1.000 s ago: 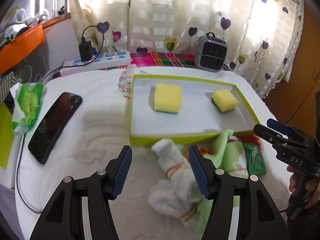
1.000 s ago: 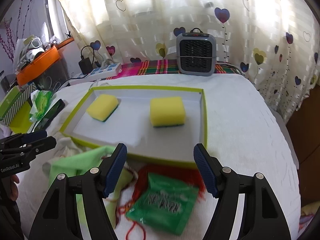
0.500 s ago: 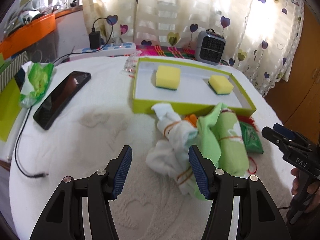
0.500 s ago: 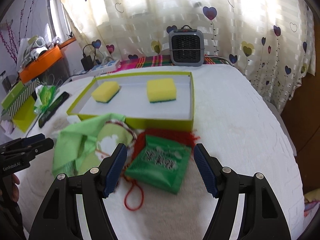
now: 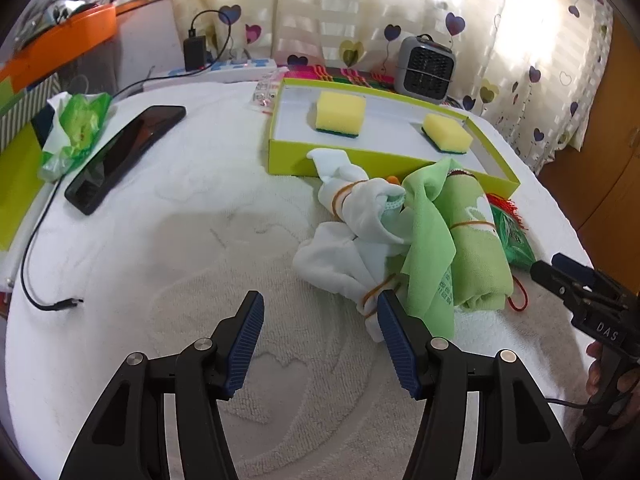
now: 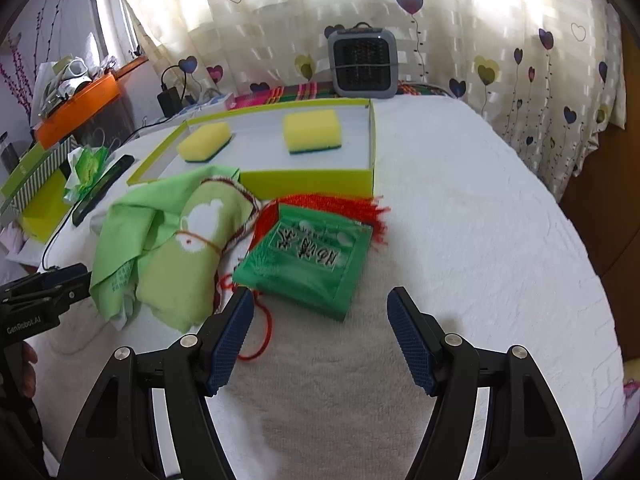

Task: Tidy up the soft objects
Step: 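Withdraw both grippers from the box back toward the cloth pile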

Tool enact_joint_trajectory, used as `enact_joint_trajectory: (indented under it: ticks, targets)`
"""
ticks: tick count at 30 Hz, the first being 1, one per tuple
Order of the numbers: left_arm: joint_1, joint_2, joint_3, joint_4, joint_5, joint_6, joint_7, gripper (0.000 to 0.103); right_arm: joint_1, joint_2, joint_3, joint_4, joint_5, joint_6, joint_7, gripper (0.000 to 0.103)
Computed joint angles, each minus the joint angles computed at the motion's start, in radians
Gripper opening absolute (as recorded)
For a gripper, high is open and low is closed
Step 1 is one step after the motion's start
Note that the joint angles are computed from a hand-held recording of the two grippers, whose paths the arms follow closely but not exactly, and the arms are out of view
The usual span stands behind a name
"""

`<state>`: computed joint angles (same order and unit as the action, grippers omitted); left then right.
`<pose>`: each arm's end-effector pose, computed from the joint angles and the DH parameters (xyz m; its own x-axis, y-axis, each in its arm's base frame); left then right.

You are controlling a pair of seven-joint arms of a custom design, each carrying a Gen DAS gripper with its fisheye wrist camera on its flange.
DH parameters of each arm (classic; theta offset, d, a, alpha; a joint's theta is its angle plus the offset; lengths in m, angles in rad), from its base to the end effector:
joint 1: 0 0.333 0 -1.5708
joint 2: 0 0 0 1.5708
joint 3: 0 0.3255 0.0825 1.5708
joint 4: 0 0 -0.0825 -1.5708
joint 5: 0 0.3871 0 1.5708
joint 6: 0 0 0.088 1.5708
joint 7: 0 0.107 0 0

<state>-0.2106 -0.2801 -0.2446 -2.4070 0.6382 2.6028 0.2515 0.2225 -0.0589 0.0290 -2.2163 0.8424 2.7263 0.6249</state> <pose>0.4308 -0.2299 0.4711 0.3252 -0.9372 0.1264 -0.7221 -0.3324 -0.6067 0.5455 0.1116 0.4641 0.5295 -0.8380 -0.1317 -0.6707 -0.3185 -0.6699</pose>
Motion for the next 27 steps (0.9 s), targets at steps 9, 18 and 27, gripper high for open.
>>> enact_joint_trajectory:
  ticks: [9, 18, 27]
  targets:
    - [0.003, -0.002, -0.018, 0.005, 0.036, -0.035, -0.028, 0.059, 0.001, -0.005, 0.0, -0.014, -0.009, 0.004, 0.005, 0.07]
    - [-0.005, -0.002, -0.017, 0.008, 0.048, -0.05, -0.038, 0.059, 0.011, -0.018, 0.002, -0.028, 0.019, 0.007, -0.021, 0.07]
    - [-0.008, -0.002, -0.017, 0.015, 0.072, -0.065, -0.036, 0.059, 0.025, -0.026, 0.001, -0.012, 0.076, -0.046, -0.054, 0.07]
